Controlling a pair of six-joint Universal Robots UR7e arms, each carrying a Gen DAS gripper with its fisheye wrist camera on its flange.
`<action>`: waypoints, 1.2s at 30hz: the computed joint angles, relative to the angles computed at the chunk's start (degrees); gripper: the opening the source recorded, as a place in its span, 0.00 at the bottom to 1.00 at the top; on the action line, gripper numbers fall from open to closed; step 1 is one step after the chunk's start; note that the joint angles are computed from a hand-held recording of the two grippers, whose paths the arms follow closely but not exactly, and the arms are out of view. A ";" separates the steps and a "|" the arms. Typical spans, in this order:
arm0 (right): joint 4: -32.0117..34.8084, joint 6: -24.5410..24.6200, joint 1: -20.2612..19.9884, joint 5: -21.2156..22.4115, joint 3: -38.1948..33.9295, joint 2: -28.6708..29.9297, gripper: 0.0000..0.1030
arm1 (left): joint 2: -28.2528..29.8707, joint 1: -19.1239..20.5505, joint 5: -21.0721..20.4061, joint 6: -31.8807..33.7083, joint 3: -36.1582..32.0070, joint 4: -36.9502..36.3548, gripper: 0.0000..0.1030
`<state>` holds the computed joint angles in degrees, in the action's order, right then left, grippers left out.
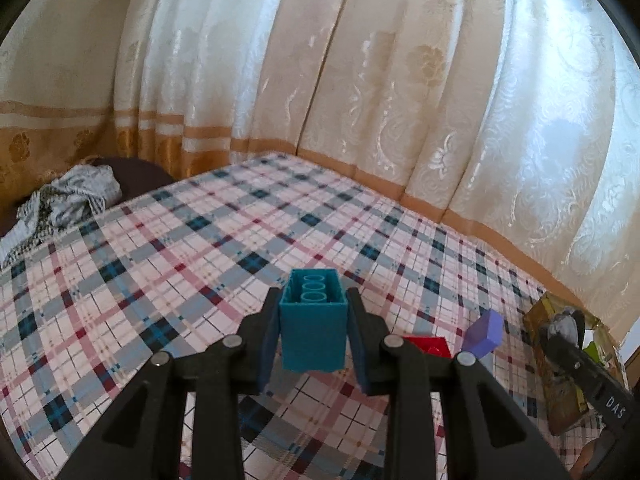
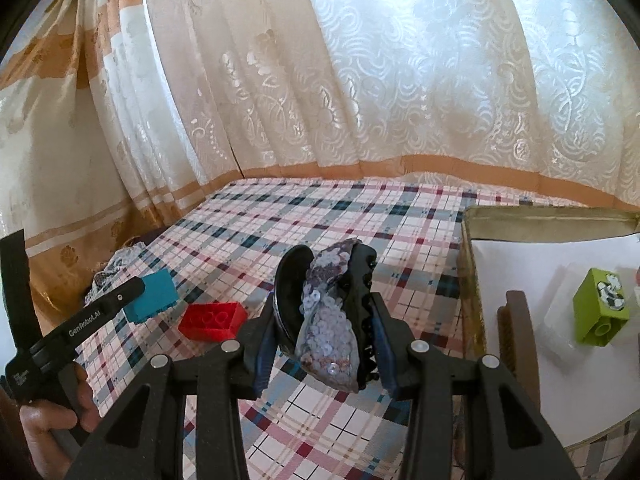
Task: Organize rigid objects
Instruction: 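Lift the blue brick and gray pouch and carry them toward the tray, then lower the blue brick and gray pouch over the tray paper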
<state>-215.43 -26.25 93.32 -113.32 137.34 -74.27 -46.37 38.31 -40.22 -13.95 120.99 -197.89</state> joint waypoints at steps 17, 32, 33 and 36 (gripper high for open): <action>-3.70 -0.31 -0.40 2.02 1.31 -2.80 0.44 | 4.50 -7.47 2.21 10.71 -1.41 -10.12 0.29; -5.85 -2.03 -2.07 1.99 3.30 -7.25 0.44 | 8.53 -12.46 1.07 12.24 -4.88 -8.61 0.29; -6.05 -2.65 -2.34 2.03 3.67 -7.87 0.44 | 8.71 -12.56 0.80 12.01 -5.02 -8.40 0.29; -6.69 -3.75 -3.11 2.16 4.37 -9.35 0.44 | 9.60 -13.06 0.45 11.53 -5.69 -7.98 0.29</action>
<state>-222.11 -30.00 90.21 -111.15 141.71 -83.62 -36.77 25.26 -39.77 -2.42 115.30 -205.87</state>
